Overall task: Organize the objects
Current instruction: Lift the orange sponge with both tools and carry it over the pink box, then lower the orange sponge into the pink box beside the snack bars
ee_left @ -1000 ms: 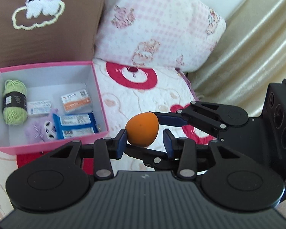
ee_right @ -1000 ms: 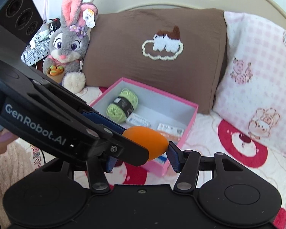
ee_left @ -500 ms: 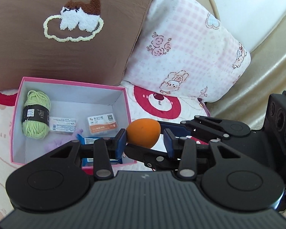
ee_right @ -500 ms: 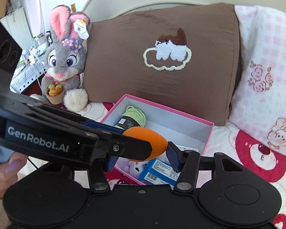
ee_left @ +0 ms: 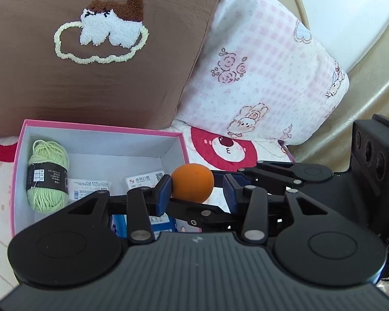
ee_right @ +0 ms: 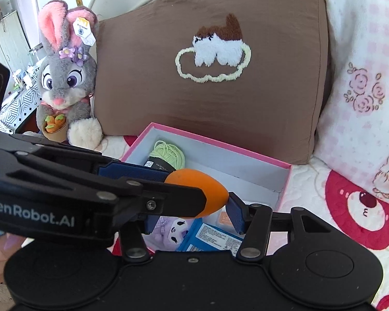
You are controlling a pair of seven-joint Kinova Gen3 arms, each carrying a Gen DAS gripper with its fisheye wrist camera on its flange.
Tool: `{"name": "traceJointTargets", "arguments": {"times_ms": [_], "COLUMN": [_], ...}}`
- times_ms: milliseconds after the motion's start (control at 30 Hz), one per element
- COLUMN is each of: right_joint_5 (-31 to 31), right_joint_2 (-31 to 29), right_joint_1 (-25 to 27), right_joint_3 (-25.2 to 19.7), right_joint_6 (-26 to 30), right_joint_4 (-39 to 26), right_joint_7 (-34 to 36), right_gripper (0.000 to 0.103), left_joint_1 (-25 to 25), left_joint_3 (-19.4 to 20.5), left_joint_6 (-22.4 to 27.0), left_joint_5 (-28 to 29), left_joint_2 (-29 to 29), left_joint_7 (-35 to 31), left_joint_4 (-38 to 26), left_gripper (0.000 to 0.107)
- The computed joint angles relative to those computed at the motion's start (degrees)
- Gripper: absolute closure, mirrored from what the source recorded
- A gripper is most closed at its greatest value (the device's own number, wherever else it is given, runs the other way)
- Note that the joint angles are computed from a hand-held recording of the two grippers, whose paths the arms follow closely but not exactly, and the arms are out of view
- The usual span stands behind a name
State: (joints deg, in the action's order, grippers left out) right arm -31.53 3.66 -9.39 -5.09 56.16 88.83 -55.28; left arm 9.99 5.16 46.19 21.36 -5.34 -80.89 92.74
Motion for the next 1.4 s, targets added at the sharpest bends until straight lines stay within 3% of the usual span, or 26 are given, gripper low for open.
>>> {"name": "traceJointTargets", "arguments": {"times_ms": [300,500,767,1000,1233,1400], "right_joint_5": [-2.4,2.1,3.8,7.3,8.1,10.2], "right_joint_2": [3.1,5.1,10.7,13.4,15.5,16.6], "right_joint_1": [-1.1,-3.6,-3.2,-4.3,-3.8,-4.7], "right_joint_3": [-1.9,-3.3,-4.7,-5.0,-5.9,-5.8], "right_joint_6": [-6.2,-12.7,-12.8,-12.9,-12.1,-11.9], "right_joint_4": [2.8,4.7,2.1,0.1,-1.5,-2.2], "right_joint_7": [3.9,3.2,0.7,-3.5,-5.6,-7.1], "right_gripper": [0.045,0.045,0.045,0.043,0.042,0.038], "left_joint_1": [-2.9,-5.4,-5.9,-7.5,-8.1,-9.2], "left_joint_3": [-3.5,-5.0,-1.8,-1.5,-0.5,0.3], "left_joint_6": [-1.3,-4.1,-8.0,-13.3,-16.6,-18.1], "left_joint_5": [7.6,17.3,11.9,19.3,18.7,22.3], "left_joint_2": [1.5,3.5,6.3,8.2,10.3,11.4], "left_joint_7": [-8.5,-15.8,-11.3,-15.7,-13.1,-14.6], "left_joint_4": [4.3,7.9,8.2,11.9,12.7,14.1], "left_gripper": [0.067,0.067,0.067,0.067,0.067,0.067]}}
